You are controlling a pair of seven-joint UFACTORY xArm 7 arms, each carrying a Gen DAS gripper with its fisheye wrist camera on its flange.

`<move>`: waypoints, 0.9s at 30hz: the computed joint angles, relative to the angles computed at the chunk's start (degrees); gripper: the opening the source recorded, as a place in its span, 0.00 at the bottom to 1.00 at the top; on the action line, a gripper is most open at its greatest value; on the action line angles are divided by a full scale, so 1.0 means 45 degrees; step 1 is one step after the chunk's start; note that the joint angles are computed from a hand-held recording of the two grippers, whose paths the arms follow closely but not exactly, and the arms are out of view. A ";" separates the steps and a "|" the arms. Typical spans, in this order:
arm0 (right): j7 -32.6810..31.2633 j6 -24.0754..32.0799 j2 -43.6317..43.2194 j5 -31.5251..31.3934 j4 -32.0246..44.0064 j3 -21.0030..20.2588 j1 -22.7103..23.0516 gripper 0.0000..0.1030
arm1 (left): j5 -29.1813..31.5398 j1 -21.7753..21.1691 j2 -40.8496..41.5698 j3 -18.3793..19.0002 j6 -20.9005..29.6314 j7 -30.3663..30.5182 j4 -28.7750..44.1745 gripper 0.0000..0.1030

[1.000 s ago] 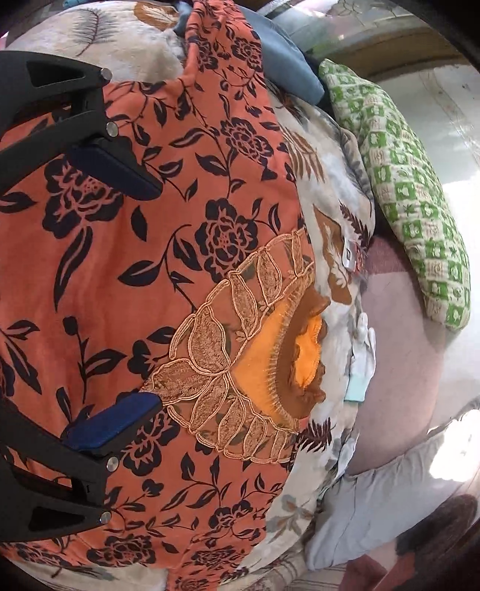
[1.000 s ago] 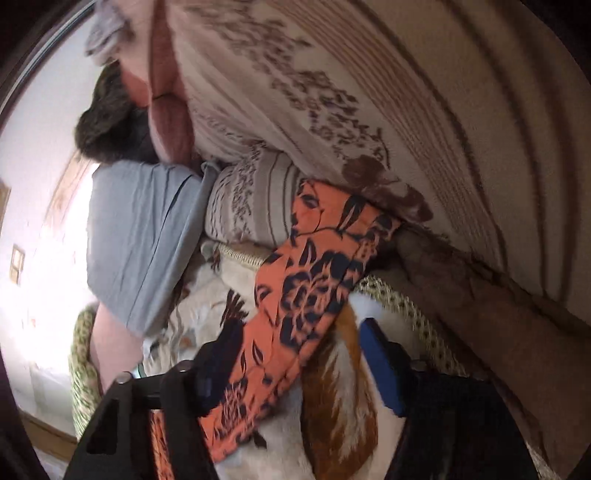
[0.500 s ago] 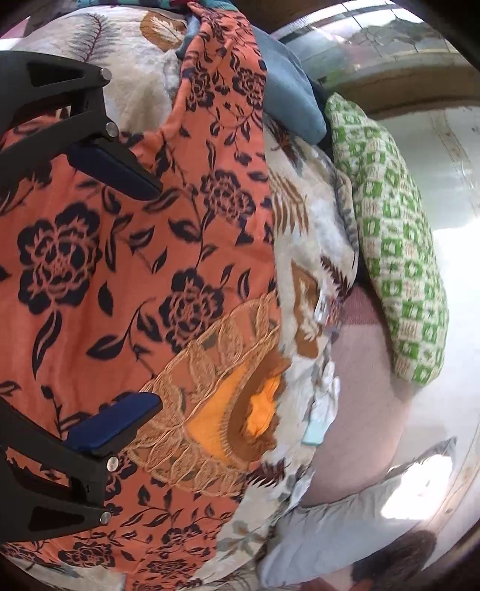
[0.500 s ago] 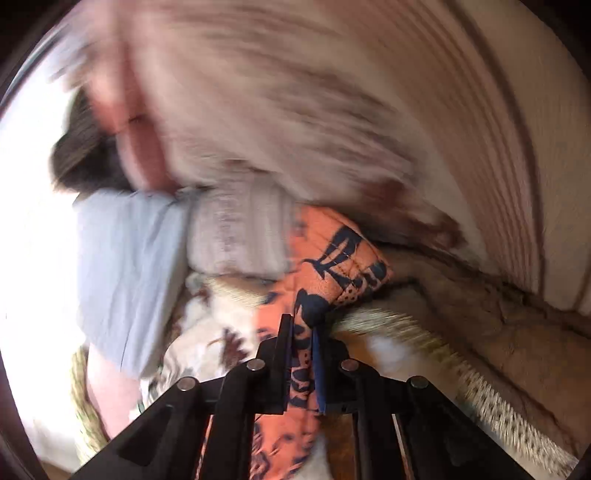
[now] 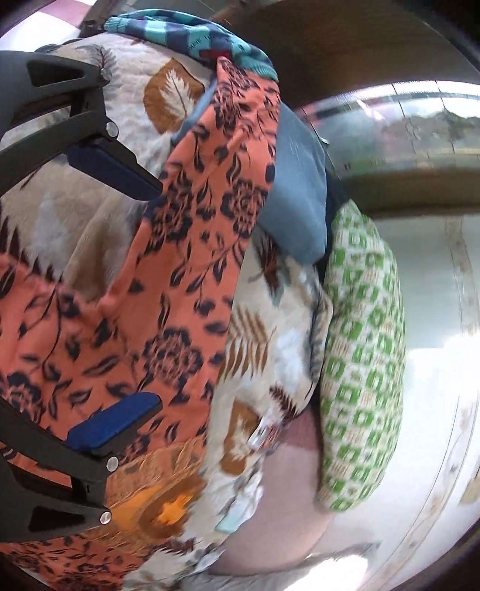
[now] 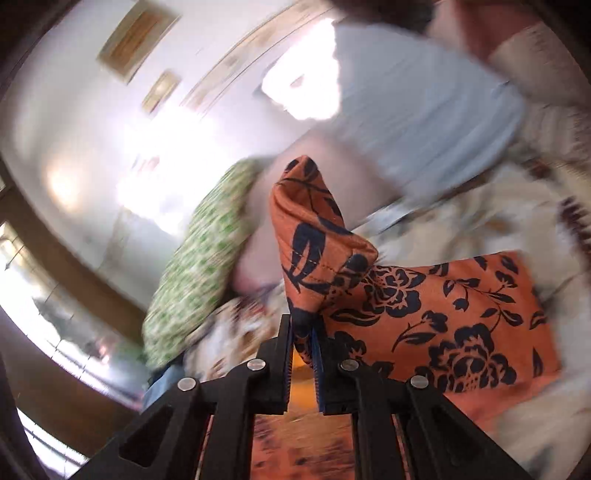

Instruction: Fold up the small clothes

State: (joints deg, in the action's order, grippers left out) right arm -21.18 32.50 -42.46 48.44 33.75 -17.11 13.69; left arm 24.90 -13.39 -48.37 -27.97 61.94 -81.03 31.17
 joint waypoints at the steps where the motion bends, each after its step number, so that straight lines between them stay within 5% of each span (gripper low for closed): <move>1: 0.0003 -0.0379 0.0165 0.0708 -0.0140 0.0410 0.0811 0.10 | 0.0027 0.0069 -0.0268 0.0138 0.0229 -0.0001 -0.0132 1.00; 5: -0.0264 -0.1503 0.1701 0.3583 -0.0092 0.1739 0.3651 0.10 | 0.0244 0.0459 -0.1227 0.0394 0.1170 0.0047 -0.0561 1.00; 8: -0.0531 -0.0856 0.3098 0.5294 0.0229 0.2403 0.5026 0.15 | 0.0211 0.0584 -0.1796 0.0693 0.1597 0.0303 -0.0924 1.00; 10: 0.0377 0.0052 0.4005 0.4105 0.0673 0.3580 0.4534 0.19 | 0.0040 0.0560 -0.2130 0.0978 0.1531 0.0494 -0.1194 1.00; 14: -0.0583 0.0215 0.3455 0.3630 0.0264 0.4163 0.4128 0.19 | -0.0293 0.0620 -0.2440 0.1105 0.1306 0.0739 -0.1375 1.00; 16: -0.0652 0.0015 0.2650 0.2844 -0.0220 0.4120 0.3477 0.19 | -0.0442 0.0642 -0.2390 0.1094 0.1005 0.0845 -0.1374 1.00; 22: 0.2137 -0.0260 0.1557 -0.2468 -0.1297 0.4083 0.0323 0.19 | -0.0881 0.0429 -0.1385 0.1082 -0.0439 0.1273 -0.1308 1.00; 27: 0.3027 0.0796 0.2994 -0.5674 -0.1440 0.3235 -0.1669 0.17 | -0.1348 0.0441 0.1630 0.1198 -0.1026 0.2115 -0.0613 1.00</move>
State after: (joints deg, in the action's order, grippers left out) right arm -7.56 36.08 -28.99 22.91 27.27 -2.56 6.18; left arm 18.83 -11.40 -41.03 -22.58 57.32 -71.51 28.41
